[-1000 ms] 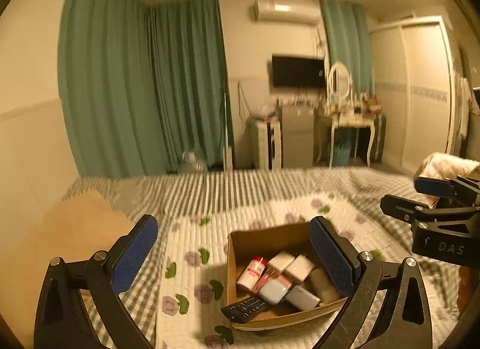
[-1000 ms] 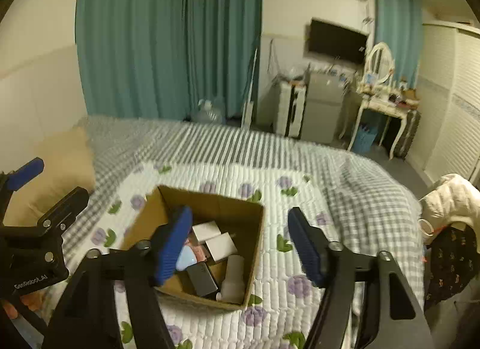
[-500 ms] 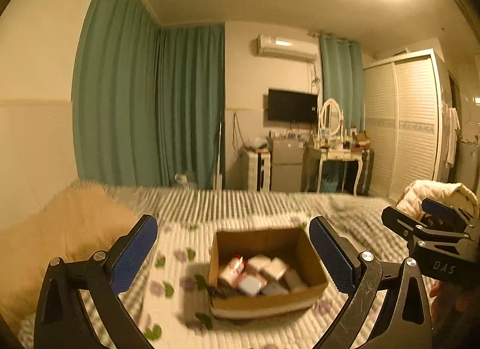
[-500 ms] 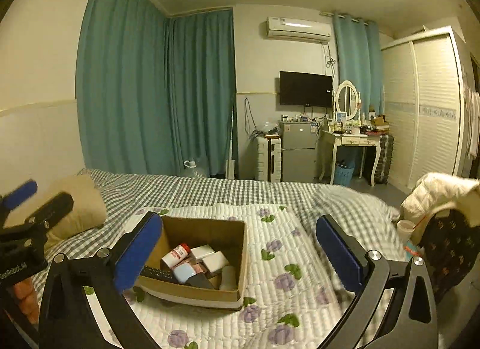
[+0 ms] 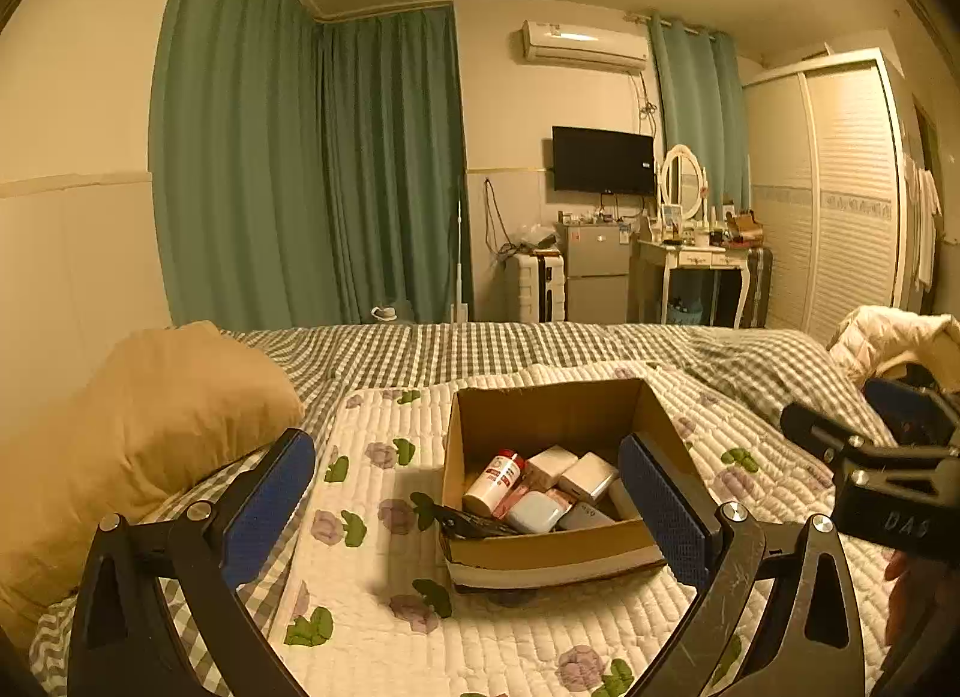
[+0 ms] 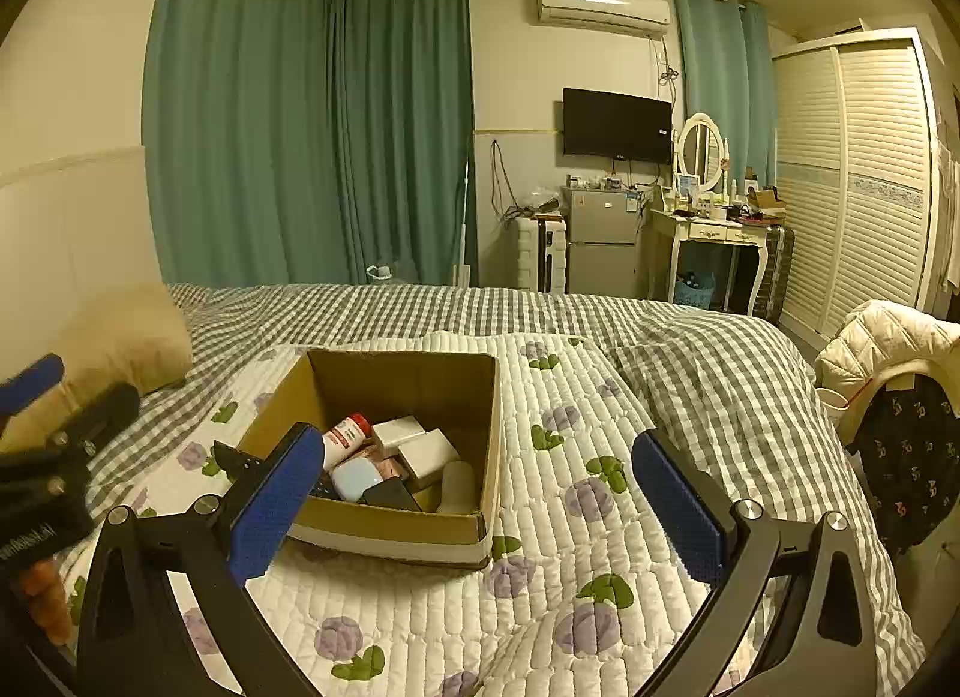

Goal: Organize rigid objects

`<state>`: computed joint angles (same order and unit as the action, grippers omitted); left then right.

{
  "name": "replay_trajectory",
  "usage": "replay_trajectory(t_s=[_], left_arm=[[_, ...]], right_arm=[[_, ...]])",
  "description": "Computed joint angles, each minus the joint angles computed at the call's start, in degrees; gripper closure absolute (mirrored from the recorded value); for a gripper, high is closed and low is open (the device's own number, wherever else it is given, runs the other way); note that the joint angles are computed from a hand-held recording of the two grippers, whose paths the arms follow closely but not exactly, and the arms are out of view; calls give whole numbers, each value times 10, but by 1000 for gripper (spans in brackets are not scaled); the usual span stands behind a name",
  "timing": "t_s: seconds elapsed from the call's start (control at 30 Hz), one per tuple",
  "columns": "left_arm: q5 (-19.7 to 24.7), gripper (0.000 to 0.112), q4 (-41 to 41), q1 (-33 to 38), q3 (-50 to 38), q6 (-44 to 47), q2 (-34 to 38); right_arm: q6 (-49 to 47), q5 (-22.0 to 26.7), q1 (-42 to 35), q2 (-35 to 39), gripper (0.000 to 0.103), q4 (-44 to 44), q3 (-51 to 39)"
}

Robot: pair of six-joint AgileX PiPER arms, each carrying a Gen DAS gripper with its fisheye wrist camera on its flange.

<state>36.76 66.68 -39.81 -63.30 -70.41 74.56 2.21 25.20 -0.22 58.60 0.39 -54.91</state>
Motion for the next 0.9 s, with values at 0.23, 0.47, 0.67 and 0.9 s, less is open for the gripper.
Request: replay_trajectory(t_s=[0.23,0.47,0.67,0.9], left_arm=[[-1,9,-4,1,2,7,1],[-6,9,-19,7,-3,21,4],[-7,9,-26,7,-4,26,10],[-15,9,-41,11,-2,38,7]], right_arm=[[0,2,-5,-2,0,-2,2],[0,6,-4,4,0,-2,0],[6,7,1,3,0,-7,1],[23,11,8,7,0,-20,1]])
